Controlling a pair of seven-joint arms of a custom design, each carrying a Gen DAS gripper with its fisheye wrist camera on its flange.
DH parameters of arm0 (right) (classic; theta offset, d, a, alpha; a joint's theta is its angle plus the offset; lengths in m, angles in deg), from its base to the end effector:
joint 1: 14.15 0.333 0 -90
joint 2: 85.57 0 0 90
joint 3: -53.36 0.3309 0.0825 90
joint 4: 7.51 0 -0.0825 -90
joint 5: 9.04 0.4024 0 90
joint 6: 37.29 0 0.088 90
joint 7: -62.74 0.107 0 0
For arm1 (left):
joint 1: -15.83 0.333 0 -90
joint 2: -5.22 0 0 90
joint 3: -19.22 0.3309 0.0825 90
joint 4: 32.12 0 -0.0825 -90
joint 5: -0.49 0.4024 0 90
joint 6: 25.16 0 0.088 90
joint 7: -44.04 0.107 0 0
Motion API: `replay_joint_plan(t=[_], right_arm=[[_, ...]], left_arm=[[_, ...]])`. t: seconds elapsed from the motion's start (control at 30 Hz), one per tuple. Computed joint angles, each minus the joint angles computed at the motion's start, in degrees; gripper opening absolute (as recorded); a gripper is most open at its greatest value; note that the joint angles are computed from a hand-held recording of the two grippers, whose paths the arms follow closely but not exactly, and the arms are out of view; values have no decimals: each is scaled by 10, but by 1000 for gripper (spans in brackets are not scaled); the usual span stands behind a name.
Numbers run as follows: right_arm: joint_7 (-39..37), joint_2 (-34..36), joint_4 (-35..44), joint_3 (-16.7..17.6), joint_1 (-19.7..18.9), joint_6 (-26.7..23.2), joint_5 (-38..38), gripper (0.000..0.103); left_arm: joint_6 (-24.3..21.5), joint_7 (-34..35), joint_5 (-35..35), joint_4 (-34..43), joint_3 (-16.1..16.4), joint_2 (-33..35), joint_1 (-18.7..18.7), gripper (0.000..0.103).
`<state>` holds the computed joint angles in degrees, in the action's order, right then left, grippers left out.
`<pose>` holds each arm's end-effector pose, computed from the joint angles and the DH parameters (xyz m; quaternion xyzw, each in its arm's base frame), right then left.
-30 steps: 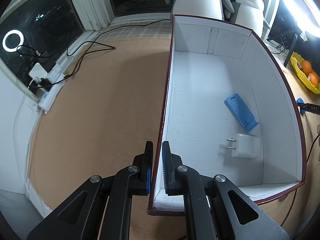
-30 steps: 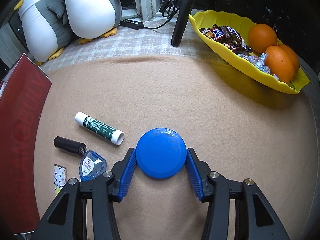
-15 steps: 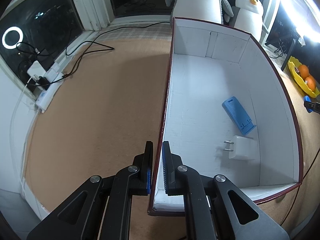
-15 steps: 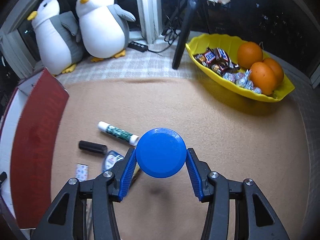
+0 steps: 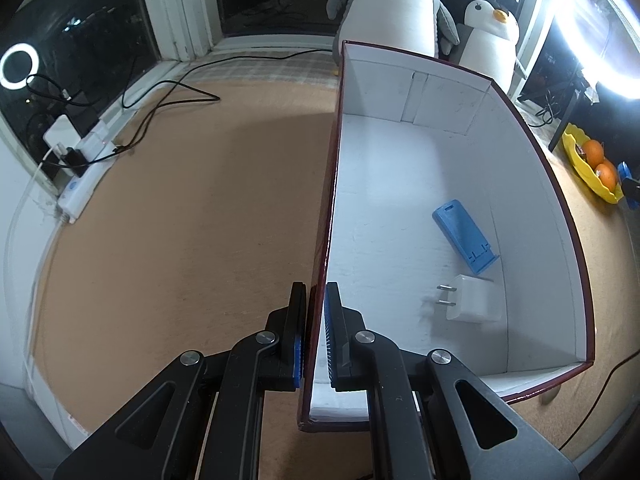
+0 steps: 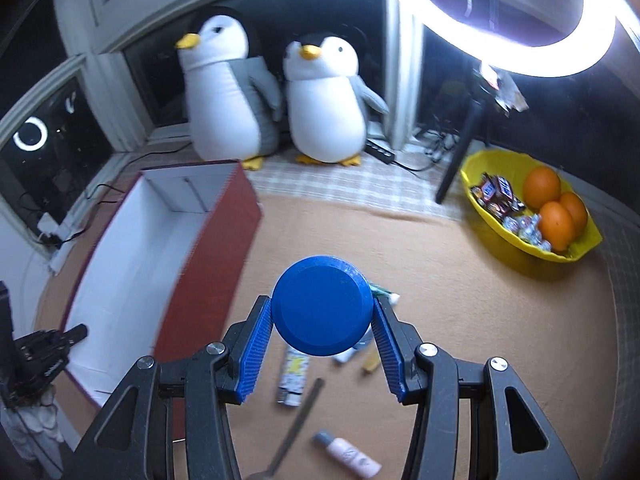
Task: Organize rigid objects
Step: 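Carry the blue round tin into the box and release it with the right gripper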
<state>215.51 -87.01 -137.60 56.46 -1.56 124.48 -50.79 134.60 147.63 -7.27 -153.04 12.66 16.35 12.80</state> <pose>0.5341 0.1848 0.4274 -0.6001 0.7263 -0.2296 0.2442 0.6189 -0.0959 0.3800 -0.5828 0.7752 -0.1983 0.1417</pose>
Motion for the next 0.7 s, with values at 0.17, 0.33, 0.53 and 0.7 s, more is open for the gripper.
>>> replay_joint_plan(t=[0.17, 0.33, 0.53, 0.7], right_arm=[[-22, 9, 17, 15, 22, 4, 16, 46], [-49, 30, 38, 23, 47, 2, 40, 46], [-77, 61, 72, 25, 75, -7, 63, 46], [-85, 91, 108, 20, 94, -20, 68, 46]], left_arm=[[0, 32, -31, 0, -9, 1, 10, 7], [1, 58, -58, 0, -14, 1, 15, 7], [1, 89, -90, 0, -19, 2, 20, 7], [4, 106, -101, 0, -19, 3, 20, 7]])
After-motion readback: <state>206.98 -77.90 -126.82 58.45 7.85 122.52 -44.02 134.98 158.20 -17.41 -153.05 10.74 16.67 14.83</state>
